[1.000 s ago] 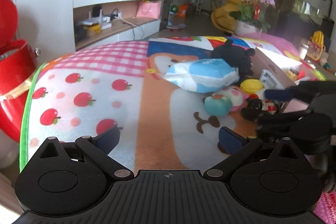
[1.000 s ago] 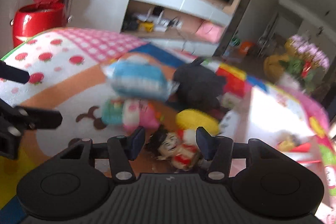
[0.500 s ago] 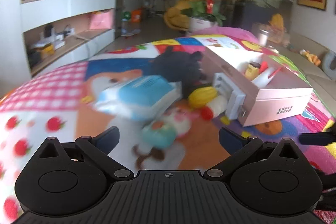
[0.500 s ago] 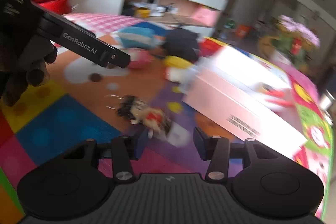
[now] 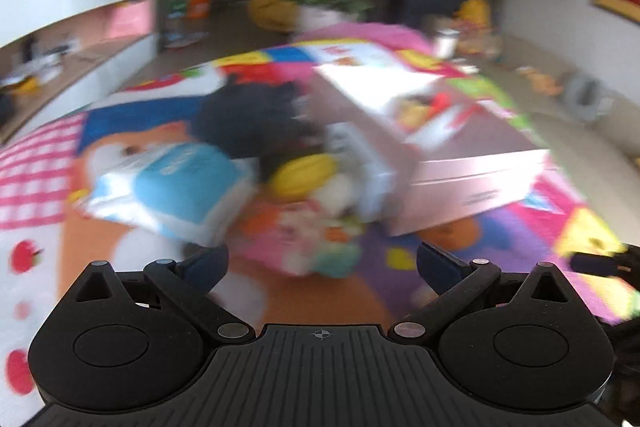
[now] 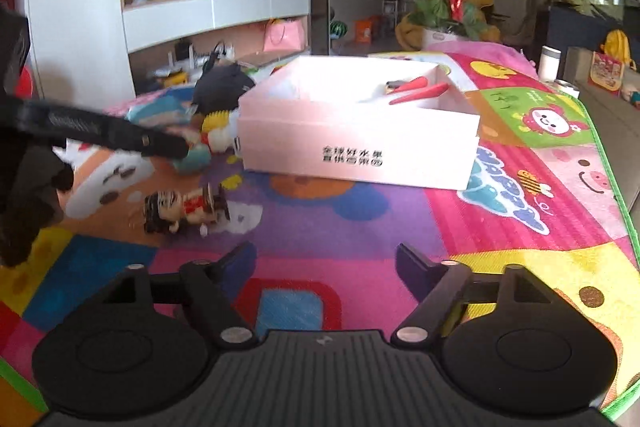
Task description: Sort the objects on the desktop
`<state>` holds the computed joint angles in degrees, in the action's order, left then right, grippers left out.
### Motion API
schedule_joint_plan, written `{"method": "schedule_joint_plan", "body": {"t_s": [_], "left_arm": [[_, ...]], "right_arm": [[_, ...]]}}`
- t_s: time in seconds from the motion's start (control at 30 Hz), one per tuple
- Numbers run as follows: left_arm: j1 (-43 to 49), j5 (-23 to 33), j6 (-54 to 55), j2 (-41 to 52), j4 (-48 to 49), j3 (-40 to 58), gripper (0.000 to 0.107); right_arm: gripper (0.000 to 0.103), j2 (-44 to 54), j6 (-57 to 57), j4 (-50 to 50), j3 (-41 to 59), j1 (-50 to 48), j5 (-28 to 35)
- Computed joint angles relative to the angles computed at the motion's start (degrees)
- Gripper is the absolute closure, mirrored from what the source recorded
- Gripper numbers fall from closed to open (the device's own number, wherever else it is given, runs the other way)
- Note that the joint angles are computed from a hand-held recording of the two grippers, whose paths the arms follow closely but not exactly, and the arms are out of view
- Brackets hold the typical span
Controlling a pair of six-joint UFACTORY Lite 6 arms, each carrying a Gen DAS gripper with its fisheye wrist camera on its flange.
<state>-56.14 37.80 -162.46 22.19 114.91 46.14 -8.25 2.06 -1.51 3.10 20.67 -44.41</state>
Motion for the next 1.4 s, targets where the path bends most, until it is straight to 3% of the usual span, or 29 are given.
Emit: {"method": "schedule_joint_plan", "body": {"t_s": [0.13, 0.23, 0.3, 0.4, 0.43, 0.47, 0.63, 0.9, 0.97, 1.07, 1.23, 1.4], "left_arm": [[3.17, -3.89, 0.26, 3.44, -4.43, 4.38, 0.022], [2.99, -3.66, 0.93, 5.31, -6.73, 7.95, 0.022], [3.13, -4.27, 0.06, 6.6, -6.57, 10.24, 0.015], [2.05, -2.87, 8.23, 10.08, -12.68, 15.54, 0.015], [1.49, -1.75, 12.35, 11.34, -15.8, 17.15, 0.022], [1.01, -0.65, 16.55, 12.25, -18.87, 18.23, 0.037], [-0.56, 0.36, 14.69, 7.4, -17.02, 10.84, 0.041], [-10.68, -3.89, -4.06, -14.63, -0.53, -15.66, 0.04], [-13.68, -4.04, -0.89, -16.3, -4.15, -17.34, 0.032], [-18.25, -0.39, 10.29, -15.12, -18.31, -16.52, 0.017], [-21.42, 4.91, 15.38, -13.86, -30.79, -15.9, 0.012], [-27.3, 7.78, 10.27, -19.86, -34.82, -19.89, 0.009]], "right_arm": [[0.018, 1.54, 0.74, 0.11, 0.36, 0.55, -1.35], [0.017, 2.35, 2.22, -1.01, 0.98, -0.61, -0.88], [0.017, 3.08, 4.1, -3.08, 1.54, -2.13, -0.49], [0.017, 3.9, 5.0, -3.1, 2.31, -2.54, 0.24], [0.017, 4.0, 4.9, -2.87, 2.3, -2.4, 0.17], [0.017, 4.01, 4.65, -2.43, 2.16, -2.15, -0.07], [0.015, 3.64, 4.52, -1.39, 1.67, -1.66, -0.53], [0.015, 2.78, -0.24, 4.26, 2.01, 2.53, 0.96], [0.015, 2.51, -2.78, 6.58, 2.26, 5.43, 0.8], [0.013, 2.75, -3.59, 6.55, 4.57, 9.66, 2.3], [0.012, 7.4, -4.93, 8.49, 11.09, 17.42, 3.45], [0.013, 14.15, -7.15, 11.71, 17.64, 22.12, 4.72]]}}
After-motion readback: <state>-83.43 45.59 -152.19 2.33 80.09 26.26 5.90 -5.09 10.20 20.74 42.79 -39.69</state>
